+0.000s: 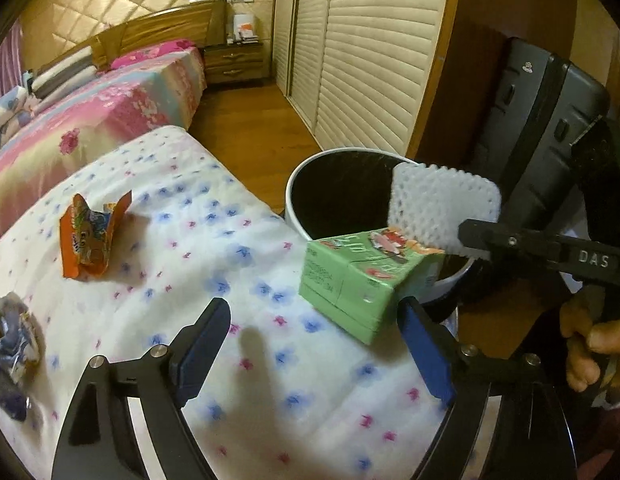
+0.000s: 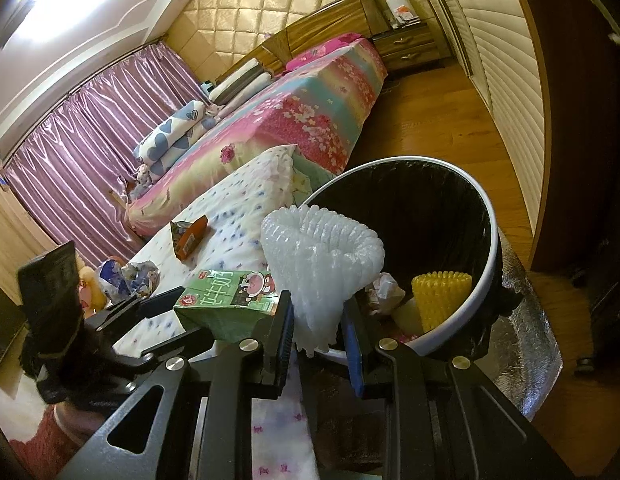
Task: Collect trash
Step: 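Hold the carton and foam net over the bin opening with both tools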
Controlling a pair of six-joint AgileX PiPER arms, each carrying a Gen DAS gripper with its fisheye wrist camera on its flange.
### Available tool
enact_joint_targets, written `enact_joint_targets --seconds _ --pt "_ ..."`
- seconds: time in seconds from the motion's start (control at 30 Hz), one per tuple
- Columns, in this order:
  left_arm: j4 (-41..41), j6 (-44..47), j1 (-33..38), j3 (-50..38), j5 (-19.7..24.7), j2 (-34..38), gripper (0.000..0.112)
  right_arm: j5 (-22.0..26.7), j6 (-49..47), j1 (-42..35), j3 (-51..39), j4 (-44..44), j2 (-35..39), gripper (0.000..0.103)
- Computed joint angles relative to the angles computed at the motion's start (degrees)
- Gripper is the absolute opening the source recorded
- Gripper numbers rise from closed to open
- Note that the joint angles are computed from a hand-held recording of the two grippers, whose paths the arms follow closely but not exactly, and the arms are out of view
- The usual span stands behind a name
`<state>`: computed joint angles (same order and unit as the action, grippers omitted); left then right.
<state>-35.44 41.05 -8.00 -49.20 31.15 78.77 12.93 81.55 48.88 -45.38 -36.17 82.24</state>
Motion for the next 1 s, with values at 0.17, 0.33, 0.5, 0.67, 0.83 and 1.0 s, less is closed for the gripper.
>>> enact_joint_targets --seconds 0.17,0.33,0.5,0.67,0.83,1.0 --pt "-10.6 12.5 3.4 -1.3 3.7 2.2 0.084 -0.4 -1.7 -0.4 0.1 1.8 0.0 0.023" --pt "-11.9 17.0 2.2 -1.1 5.0 2.4 0.056 -0.7 -2.4 -0.4 0.2 2.6 0.2 0.023" --pt "-10.8 15.3 0.5 1.3 1.7 -0.2 0.055 -0.4 0.1 0.1 0.1 0.4 0.2 0.023" --pt "-9.7 10.1 -1.0 3.8 -0.8 -3.6 0.054 0.1 3.7 0.1 0.2 -3.3 0.0 0.023" --pt "-5.8 2.4 -4.7 4.9 -3.7 -5.3 0.054 0.8 5.1 -0.5 0.5 -4.7 -0.5 0.023" --pt "-2.1 -3.9 -7.9 3.2 -6.0 -3.4 0.054 2.5 5.1 -1.4 0.9 -5.1 -1.2 0.023"
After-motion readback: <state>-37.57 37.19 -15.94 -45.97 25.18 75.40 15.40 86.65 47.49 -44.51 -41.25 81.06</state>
